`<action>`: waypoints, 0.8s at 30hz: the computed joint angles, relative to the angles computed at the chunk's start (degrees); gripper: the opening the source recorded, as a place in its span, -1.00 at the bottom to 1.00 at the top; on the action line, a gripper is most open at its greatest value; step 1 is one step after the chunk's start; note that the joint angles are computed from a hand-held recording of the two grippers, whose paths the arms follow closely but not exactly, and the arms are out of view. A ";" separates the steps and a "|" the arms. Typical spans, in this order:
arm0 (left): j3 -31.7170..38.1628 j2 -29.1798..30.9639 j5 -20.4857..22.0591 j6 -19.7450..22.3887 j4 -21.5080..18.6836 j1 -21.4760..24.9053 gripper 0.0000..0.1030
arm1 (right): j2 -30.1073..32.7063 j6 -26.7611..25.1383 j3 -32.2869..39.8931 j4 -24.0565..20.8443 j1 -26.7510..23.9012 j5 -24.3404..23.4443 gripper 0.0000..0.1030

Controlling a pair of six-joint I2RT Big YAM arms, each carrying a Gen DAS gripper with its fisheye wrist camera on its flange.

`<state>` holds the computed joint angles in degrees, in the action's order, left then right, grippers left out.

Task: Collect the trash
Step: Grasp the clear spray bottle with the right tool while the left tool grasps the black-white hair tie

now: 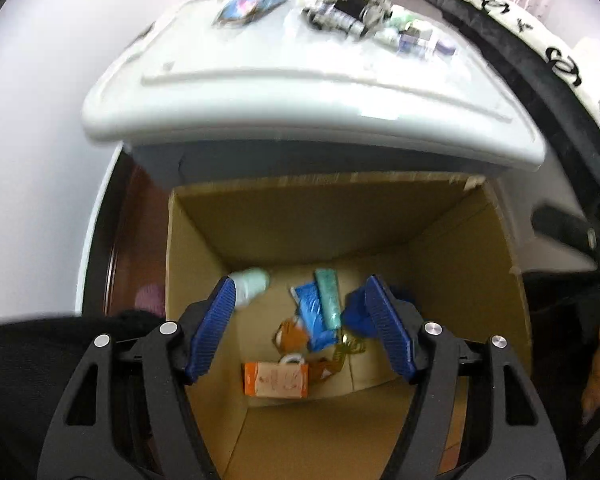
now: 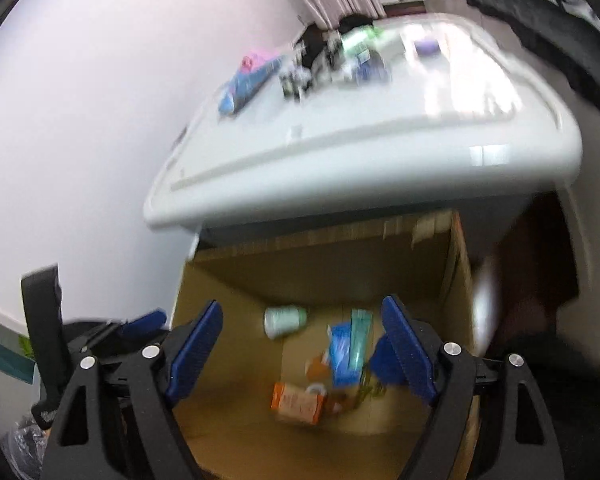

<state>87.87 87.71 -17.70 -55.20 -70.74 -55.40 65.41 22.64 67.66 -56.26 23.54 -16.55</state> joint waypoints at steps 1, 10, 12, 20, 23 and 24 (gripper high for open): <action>1.67 0.78 -0.43 1.26 -0.51 0.63 0.31 | 2.54 -2.18 3.41 -0.64 -1.24 0.97 0.58; 15.54 8.25 -3.61 12.15 -1.61 7.51 0.45 | 30.08 -23.95 33.00 -6.61 -6.50 8.18 0.62; 15.75 8.78 -4.35 13.00 -0.54 8.34 0.45 | 36.70 -28.42 40.06 -10.27 -7.19 8.20 0.58; 15.49 10.61 -1.73 12.67 -0.09 10.68 0.45 | 49.37 -35.84 54.97 -20.38 -6.28 9.39 -0.23; 16.82 11.69 -0.85 13.59 -0.24 11.07 0.45 | 45.89 -35.31 50.18 -18.39 -5.35 10.82 -0.48; 17.15 11.95 -0.76 13.87 -0.15 11.10 0.45 | 43.63 -35.13 47.05 -17.40 -5.31 10.29 -0.51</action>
<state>105.03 99.66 -18.46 -41.33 -70.89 -44.30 109.03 -12.48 114.71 -73.66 18.23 -6.26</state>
